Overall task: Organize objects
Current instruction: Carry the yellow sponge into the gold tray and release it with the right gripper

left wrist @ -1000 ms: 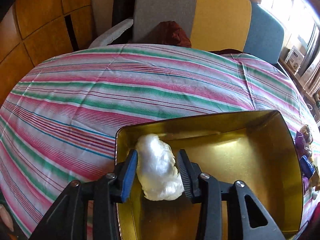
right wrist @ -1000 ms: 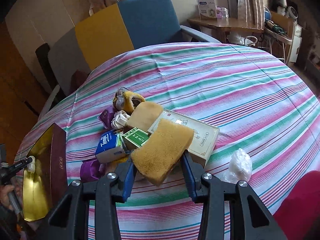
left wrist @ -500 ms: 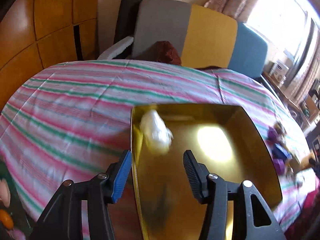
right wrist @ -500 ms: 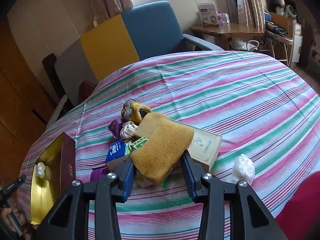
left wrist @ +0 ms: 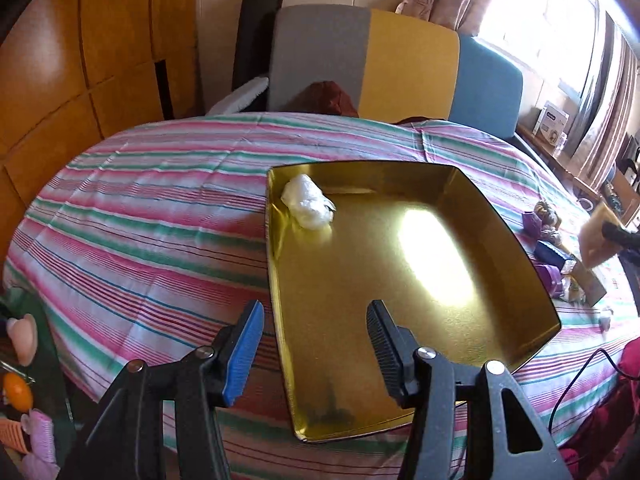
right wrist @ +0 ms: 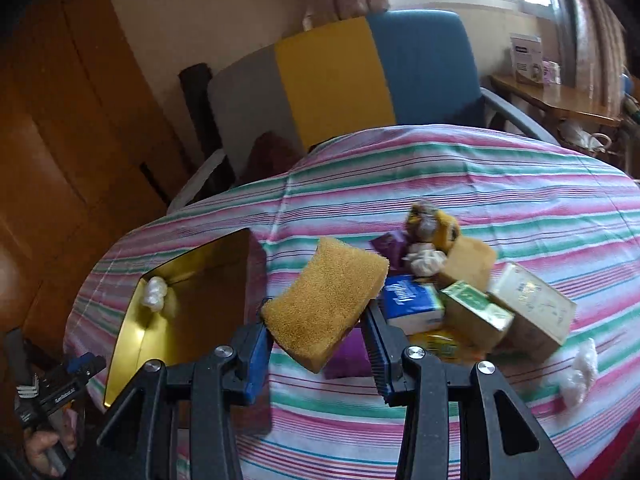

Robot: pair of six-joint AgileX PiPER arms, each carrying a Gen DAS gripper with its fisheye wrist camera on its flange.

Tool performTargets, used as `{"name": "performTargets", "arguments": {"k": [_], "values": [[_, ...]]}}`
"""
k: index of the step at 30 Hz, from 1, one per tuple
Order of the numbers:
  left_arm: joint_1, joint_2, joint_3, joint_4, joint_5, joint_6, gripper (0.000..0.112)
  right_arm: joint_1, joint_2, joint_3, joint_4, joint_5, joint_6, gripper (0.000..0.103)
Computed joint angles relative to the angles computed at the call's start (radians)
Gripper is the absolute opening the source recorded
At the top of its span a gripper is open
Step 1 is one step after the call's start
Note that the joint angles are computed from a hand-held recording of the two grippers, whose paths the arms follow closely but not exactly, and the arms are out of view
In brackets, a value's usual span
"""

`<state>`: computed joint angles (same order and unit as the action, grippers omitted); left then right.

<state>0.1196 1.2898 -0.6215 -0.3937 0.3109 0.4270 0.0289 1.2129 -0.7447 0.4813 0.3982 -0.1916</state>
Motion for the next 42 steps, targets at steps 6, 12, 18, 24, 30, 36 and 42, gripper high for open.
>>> {"name": "performTargets", "arguments": {"k": [6,12,18,24,30,36,42], "values": [[0.019,-0.037,0.02,0.02,-0.001,0.011,0.054,0.231,0.144,-0.116,-0.01,-0.008,0.054,0.043],[0.051,-0.02,0.018,-0.007,0.006,0.052,0.054,0.369,0.317,-0.246,0.028,0.013,0.039,0.043],[0.104,0.007,0.015,-0.065,0.012,0.135,0.054,0.454,0.488,-0.396,0.024,0.046,0.07,0.044],[0.218,0.046,-0.005,-0.234,0.072,0.338,0.054,0.52,0.667,-0.632,-0.089,0.138,0.202,0.044],[0.309,0.093,-0.022,-0.309,0.124,0.416,0.054,0.595,0.905,-0.971,-0.271,0.308,0.382,0.046],[0.32,0.092,-0.011,-0.341,0.131,0.456,0.054,0.596,0.979,-1.039,-0.112,0.275,0.273,0.069],[0.307,0.072,0.001,-0.345,0.121,0.458,0.054,0.58,0.883,-0.887,-0.045,0.186,0.211,0.081]]}}
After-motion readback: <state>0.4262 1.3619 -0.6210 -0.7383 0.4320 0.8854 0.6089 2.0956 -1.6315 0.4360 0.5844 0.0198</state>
